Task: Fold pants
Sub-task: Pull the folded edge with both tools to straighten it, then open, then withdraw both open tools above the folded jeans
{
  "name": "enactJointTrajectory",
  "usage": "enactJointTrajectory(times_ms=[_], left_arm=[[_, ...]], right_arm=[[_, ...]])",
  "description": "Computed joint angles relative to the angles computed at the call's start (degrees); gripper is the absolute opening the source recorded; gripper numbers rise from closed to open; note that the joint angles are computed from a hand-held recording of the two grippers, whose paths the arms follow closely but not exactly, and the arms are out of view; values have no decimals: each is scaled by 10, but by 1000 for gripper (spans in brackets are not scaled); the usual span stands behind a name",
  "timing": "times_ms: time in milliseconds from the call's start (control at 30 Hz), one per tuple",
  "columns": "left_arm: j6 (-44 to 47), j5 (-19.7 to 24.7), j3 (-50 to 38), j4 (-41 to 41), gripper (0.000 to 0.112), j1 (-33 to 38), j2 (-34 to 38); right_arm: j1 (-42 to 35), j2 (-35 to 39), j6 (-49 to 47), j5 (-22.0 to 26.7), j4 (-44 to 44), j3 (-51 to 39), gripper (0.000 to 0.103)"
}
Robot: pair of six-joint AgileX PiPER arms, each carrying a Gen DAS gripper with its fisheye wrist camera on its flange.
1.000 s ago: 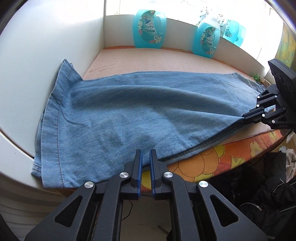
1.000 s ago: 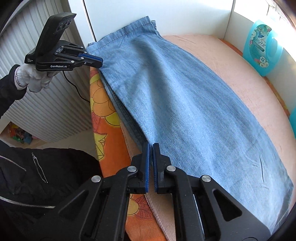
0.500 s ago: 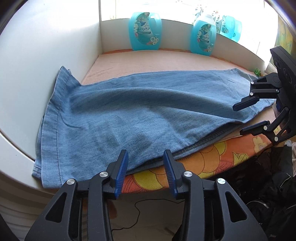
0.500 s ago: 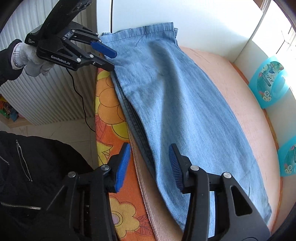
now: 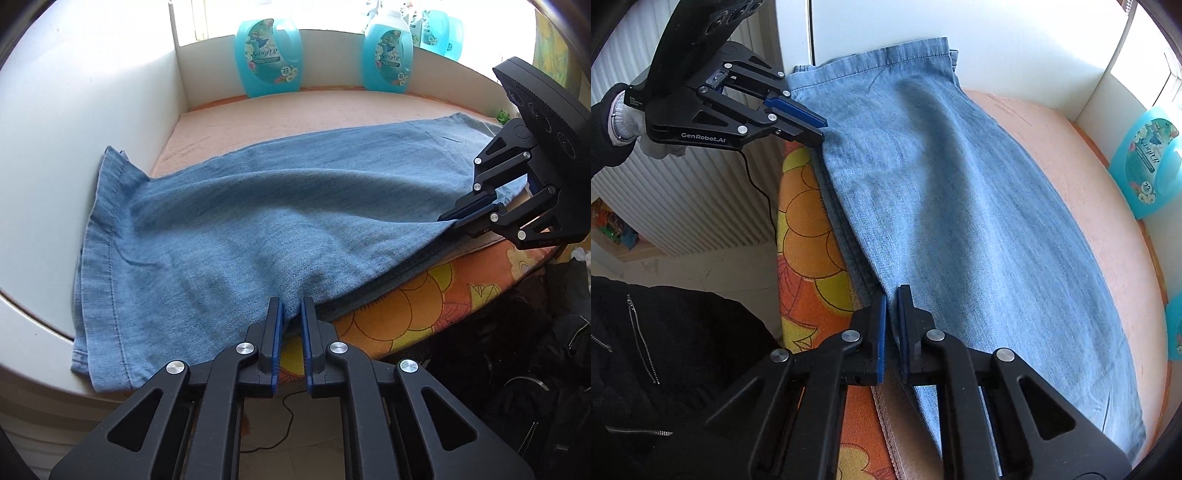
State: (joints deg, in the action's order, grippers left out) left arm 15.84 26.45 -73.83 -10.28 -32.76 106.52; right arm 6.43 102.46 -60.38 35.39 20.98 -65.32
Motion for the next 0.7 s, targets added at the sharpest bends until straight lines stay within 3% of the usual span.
enactJointTrajectory(times_ms=[100,133,200,267,300,367,433,533,700], left_arm=[[-38,36,-9,50,9,-5,6],[-51,46,-9,58,9,-4,5],[-81,51,-4,75,13,-2,-7],[-69,41,7,40,21,6,-26],[-65,35,9,28,29,7,-34],[-82,25,2,36,38,-3,-40],[-83,21,-19,35,38,-18,-35],[-78,19,-67,26,38,-46,-12],[-50,38,-189,1,43,-94,62]], right_arm=[[10,-10,4,-21,-18,23,7],[2,-14,7,-6,-9,21,12],[-34,-38,-27,17,61,33,14],[-89,-77,-74,25,145,65,15],[-124,-99,-94,29,187,83,16],[-211,-140,-118,42,260,117,35],[-313,-169,-123,56,315,137,47],[-473,-170,-85,79,339,127,47],[-676,-97,28,63,294,48,48]])
